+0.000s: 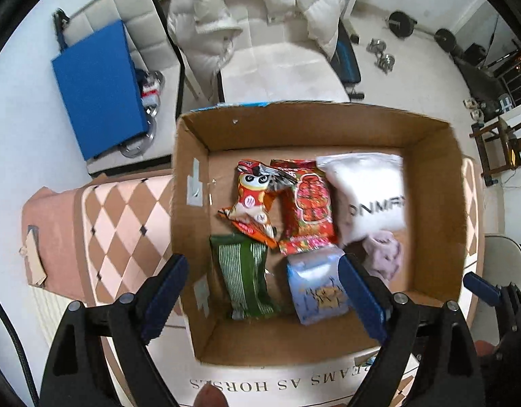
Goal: Organize soft objects
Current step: 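Grasp the blue tube packet with the left tool while the right tool grasps the yellow sponge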
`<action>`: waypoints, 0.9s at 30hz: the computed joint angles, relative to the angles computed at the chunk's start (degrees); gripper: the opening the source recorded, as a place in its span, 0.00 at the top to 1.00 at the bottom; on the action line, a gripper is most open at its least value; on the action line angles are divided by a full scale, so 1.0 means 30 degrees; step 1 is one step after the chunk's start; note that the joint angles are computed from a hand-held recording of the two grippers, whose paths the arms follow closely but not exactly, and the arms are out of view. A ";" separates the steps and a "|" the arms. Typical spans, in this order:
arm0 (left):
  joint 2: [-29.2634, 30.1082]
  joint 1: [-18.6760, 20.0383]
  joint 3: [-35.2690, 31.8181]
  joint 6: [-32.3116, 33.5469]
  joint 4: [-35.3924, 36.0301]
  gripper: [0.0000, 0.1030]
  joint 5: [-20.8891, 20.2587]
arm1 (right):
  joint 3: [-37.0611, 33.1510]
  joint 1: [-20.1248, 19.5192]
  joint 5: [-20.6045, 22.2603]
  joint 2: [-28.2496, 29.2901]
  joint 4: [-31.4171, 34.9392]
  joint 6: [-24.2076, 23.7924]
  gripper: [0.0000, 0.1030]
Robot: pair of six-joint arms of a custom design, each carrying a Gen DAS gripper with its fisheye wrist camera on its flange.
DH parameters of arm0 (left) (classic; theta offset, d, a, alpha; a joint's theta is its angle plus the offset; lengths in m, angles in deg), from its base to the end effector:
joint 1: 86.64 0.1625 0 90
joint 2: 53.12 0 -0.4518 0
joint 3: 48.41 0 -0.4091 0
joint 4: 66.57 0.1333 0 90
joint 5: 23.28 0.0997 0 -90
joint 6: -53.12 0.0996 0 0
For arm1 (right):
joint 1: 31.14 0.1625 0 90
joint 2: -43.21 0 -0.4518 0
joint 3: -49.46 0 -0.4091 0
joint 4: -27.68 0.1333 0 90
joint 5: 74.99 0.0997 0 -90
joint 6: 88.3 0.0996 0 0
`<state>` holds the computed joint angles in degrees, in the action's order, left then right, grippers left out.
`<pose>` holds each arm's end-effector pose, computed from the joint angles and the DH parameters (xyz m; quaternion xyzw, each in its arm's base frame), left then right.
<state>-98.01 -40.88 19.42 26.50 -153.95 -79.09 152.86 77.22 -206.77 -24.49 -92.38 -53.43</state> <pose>-0.3885 -0.6702 0.2046 0.2070 0.9112 0.0061 0.3562 0.2511 -0.5442 0.2581 -0.1166 -0.9260 0.1185 0.3390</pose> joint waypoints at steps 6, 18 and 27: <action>-0.3688 -0.1689 0.5165 -0.2035 -0.2367 0.12 -0.0279 | 0.2221 0.0986 -0.0104 -0.3009 0.0227 -0.0272 0.00; -0.3980 -0.2857 1.2377 -0.3129 -0.6435 0.28 -0.6556 | 1.0445 -0.0965 0.0762 -1.2040 0.1839 0.4266 0.00; -0.0645 -0.6975 1.3210 0.8240 -0.7950 0.27 -0.1982 | 1.3141 -0.3358 0.0711 -1.7132 0.2929 0.4142 0.00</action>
<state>-99.95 -61.81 59.05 51.22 -177.80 -85.04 192.29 67.15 -204.64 -75.88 -83.59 -41.00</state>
